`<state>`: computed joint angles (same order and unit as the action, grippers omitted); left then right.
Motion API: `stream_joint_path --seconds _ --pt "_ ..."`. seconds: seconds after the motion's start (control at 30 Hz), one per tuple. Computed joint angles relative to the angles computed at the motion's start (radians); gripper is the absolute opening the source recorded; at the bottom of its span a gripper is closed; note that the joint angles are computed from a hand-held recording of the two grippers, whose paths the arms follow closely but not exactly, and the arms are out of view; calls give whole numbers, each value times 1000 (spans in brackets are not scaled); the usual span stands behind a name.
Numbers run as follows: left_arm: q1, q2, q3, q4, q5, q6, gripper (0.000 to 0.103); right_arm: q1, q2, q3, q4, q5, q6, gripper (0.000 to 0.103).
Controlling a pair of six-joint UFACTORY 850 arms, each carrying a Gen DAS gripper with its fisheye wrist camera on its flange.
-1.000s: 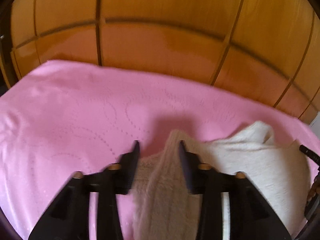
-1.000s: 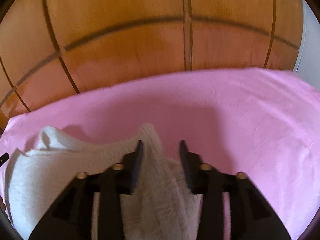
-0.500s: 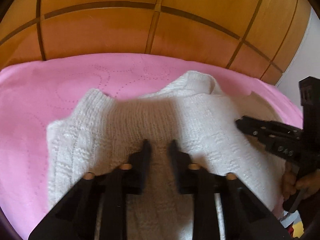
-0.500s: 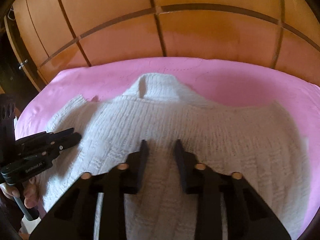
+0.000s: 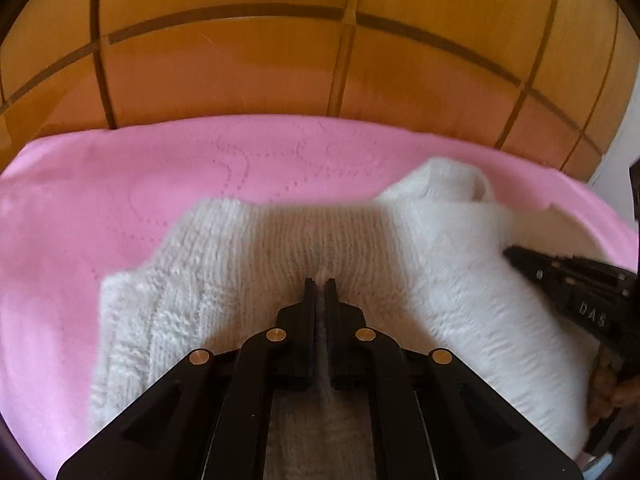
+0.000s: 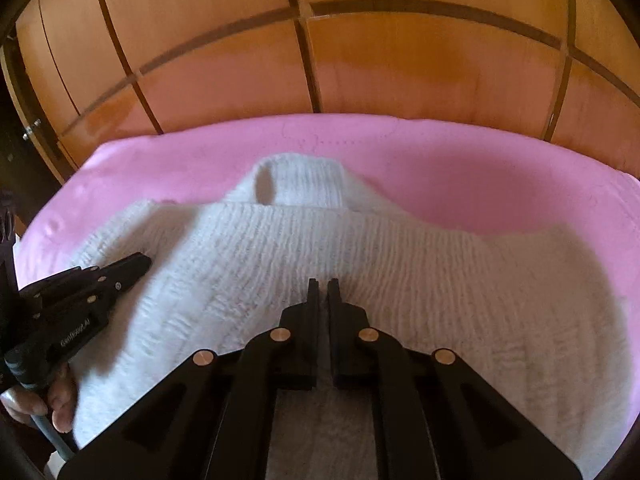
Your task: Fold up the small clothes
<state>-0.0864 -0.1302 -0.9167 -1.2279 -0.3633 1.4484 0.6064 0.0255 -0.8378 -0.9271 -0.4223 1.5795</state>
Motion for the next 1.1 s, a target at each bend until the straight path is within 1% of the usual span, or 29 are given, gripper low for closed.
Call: stream_joint_path --seconds 0.03,0.1,0.17,0.2,0.23,0.27,0.3,0.4,0.47,0.53,0.57,0.6,0.63,0.67,0.7,0.73,0.8,0.83,0.87,0.9,1.0,1.07,1.1 --pt "3 2 2 -15 3 11 5 -1 1 0 2 1 8 4" --pt "4 4 -11 48 -9 -74 5 -5 10 8 -3 16 21 6" --pt "17 20 -5 41 -29 -85 8 -3 42 28 -6 27 42 9" --pt "26 35 4 36 -37 -84 10 0 73 45 -7 27 64 15" --pt "41 62 20 17 -52 -76 12 4 95 57 -16 28 85 25" --pt "51 79 31 0 -61 -65 13 13 123 71 -34 26 115 31" --pt "66 107 51 -24 -78 -44 13 23 143 80 -47 19 129 40" --pt "112 184 112 -59 -161 9 13 82 201 107 -65 -12 140 41" --pt "138 251 169 -66 -219 55 13 136 226 124 -79 -46 160 45" --pt "148 314 223 -55 -267 83 13 203 264 155 -99 -81 203 52" --pt "154 338 243 -43 -295 88 13 215 263 157 -100 -81 213 53" --pt "158 355 261 -31 -320 93 13 244 270 167 -92 -95 220 55" --pt "153 381 288 -12 -335 97 13 277 271 173 -82 -126 221 56" --pt "143 390 302 5 -333 94 13 316 268 179 -70 -167 223 57" --pt "126 396 319 37 -316 74 13 343 266 185 -61 -188 233 60" --pt "110 395 331 68 -297 44 13 362 266 196 -48 -201 238 64" --pt "74 392 350 113 -252 19 13 389 245 211 -20 -247 236 66" --pt "51 397 373 92 -200 56 15 392 238 219 -8 -255 226 66" --pt "45 393 385 48 -180 105 15 397 237 234 -37 -253 251 66" --pt "47 398 393 28 -180 124 15 401 238 242 -66 -257 277 66" --pt "57 388 371 71 -204 35 15 394 238 235 -64 -256 289 66" --pt "55 412 371 101 -187 -13 15 394 261 237 -60 -250 297 66" --pt "46 435 378 114 -169 -29 19 394 281 243 -65 -251 314 67"
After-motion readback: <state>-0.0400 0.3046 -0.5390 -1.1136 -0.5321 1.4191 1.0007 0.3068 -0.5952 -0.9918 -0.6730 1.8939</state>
